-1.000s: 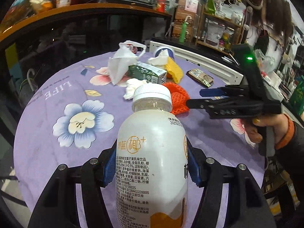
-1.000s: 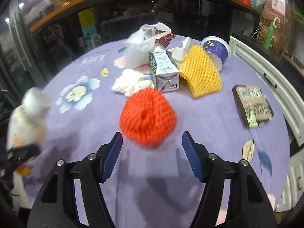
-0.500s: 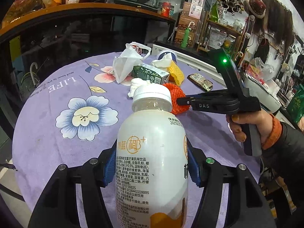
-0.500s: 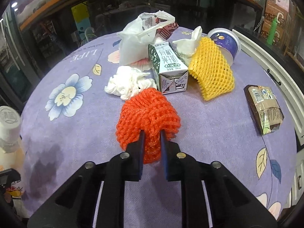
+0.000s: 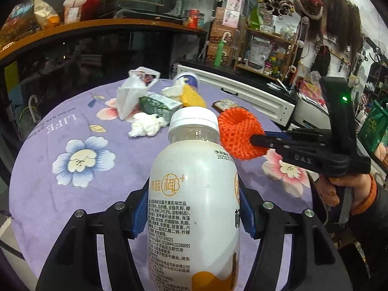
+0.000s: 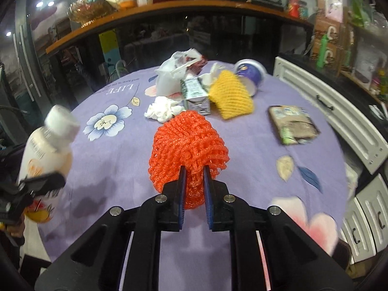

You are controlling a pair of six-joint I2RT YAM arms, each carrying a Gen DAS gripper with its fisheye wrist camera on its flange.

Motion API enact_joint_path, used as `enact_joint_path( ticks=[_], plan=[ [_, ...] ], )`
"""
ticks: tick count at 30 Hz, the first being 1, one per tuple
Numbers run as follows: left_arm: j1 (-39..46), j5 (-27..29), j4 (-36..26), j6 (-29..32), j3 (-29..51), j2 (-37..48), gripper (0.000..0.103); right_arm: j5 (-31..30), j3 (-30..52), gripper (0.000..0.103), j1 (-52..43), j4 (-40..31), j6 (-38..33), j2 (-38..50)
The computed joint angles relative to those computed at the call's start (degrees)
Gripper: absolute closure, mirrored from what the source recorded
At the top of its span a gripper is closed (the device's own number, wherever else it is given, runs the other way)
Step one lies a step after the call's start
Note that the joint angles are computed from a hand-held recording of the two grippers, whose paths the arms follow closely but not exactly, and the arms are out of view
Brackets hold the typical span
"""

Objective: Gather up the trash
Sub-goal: 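Carry the orange net with the right gripper while the left carries the bottle to the bin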

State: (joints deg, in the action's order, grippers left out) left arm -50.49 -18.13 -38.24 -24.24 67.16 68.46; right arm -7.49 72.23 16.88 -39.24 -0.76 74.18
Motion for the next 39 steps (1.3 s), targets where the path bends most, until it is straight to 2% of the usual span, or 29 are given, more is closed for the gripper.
enact_joint_path(
  ticks=[7,11,14,17,20,24,29,31,39],
  plan=[
    [-9.7,-3.0,2.2,-1.8,6.5,8.4,0.042,-7.6,-9.1,0.089,-14.5,-5.7,-4.1,-15.8],
    [-14.3,-3.2,3.5,-1.8,11.6,14.4,0.042,-14.3,-12.7,0.089,-28.6,-10.6,-10.5,-22.7],
    [-17.3,-2.8,4.3,-1.3,16.1,19.4,0.042,-20.1,-13.9,0.089,-39.7,-14.4,-16.6,-25.0],
    [-19.3,-1.8,4.9,-1.2,20.5,23.9,0.042,-28.4,-14.5,0.089,-55.3,-19.9,-26.2,-25.3],
    [-20.9,-1.1,5.2,-1.0,25.0,28.5,0.042,-33.3,-15.0,0.089,-67.4,-23.8,-35.3,-24.0],
    [-22.3,0.7,5.0,-1.3,30.8,34.4,0.042,-36.0,-16.3,0.089,-78.3,-26.1,-44.4,-21.2],
    [-23.5,2.1,4.1,-1.7,37.7,41.5,0.042,-35.1,-20.6,0.089,-86.6,-22.8,-51.0,-17.1],
    [-23.9,2.5,2.6,-1.7,41.3,44.9,0.042,-34.0,-22.5,0.089,-87.8,-20.6,-51.7,-15.9],
    [-23.9,6.0,-2.6,-2.4,54.1,56.8,0.042,-26.5,-30.7,0.088,-84.4,-5.4,-45.9,-7.4]
  ],
)
